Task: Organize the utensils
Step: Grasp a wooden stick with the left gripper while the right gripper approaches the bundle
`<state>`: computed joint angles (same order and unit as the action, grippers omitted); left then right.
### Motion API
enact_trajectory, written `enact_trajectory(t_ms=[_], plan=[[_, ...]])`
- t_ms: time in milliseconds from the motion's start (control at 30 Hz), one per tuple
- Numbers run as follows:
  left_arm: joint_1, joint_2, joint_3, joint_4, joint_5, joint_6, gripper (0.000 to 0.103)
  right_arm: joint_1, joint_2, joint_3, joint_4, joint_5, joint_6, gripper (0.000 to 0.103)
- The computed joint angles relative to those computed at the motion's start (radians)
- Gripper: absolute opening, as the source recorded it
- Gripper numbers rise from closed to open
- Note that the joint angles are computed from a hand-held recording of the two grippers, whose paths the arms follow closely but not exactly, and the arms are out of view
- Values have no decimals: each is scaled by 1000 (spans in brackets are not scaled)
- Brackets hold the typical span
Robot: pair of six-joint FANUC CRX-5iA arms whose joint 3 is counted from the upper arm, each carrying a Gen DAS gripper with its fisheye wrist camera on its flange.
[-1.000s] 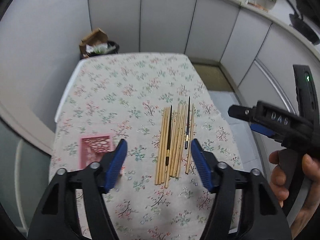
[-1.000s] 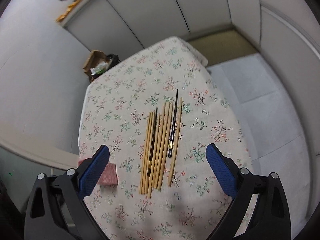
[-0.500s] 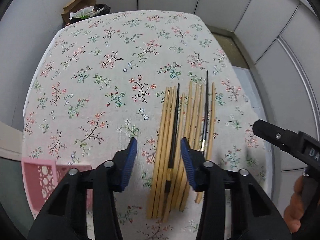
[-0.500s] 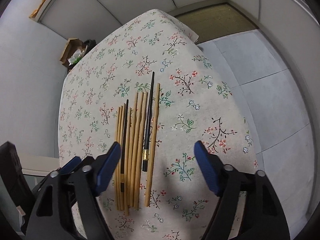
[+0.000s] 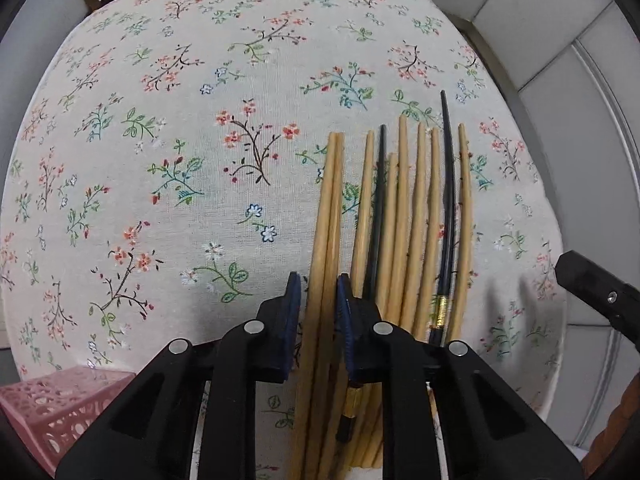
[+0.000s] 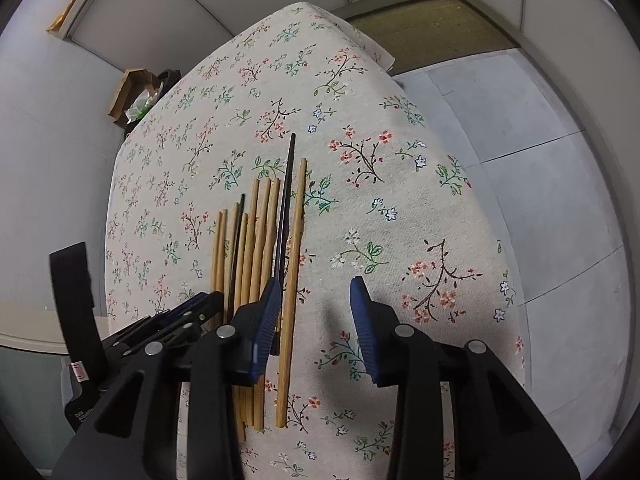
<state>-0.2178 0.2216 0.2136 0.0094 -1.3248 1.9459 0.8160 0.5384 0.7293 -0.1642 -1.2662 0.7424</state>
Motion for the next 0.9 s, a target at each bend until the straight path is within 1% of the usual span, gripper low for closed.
enact_trajectory(t_ms=[67,233,333,433,533,600,733,800,833,867,900], plan=[[5,0,-4,7,0,-5,14,2,10,12,3,-11,0,37],[31,-34,-55,47,32,-16,13,2,29,33,-1,-22,4,37],[49,-62,-92,62,59,-41,13,4,38,42,1,-27,8,37],[76,-92,-141,101,80,-81,13,5,37,41,-1,-30,15,37],[93,-98,-165,143,85,-100,16,5,37,42,-2,-29,20,37],[96,-99,-162,135,85,-97,27,6,40,45,1,-31,22,38],[117,-120,-178,148,91,-99,27,9,44,51,2,-34,27,38],[107,-116,-160,113,77,-82,27,12,47,54,5,-38,32,38],[102,-109,-147,88,58,-76,26,13,48,56,8,-39,32,38],[76,-99,-122,76,42,-48,15,15,50,59,11,-42,32,38],[78,-97,-123,84,41,-55,6,16,51,61,12,-43,32,38]])
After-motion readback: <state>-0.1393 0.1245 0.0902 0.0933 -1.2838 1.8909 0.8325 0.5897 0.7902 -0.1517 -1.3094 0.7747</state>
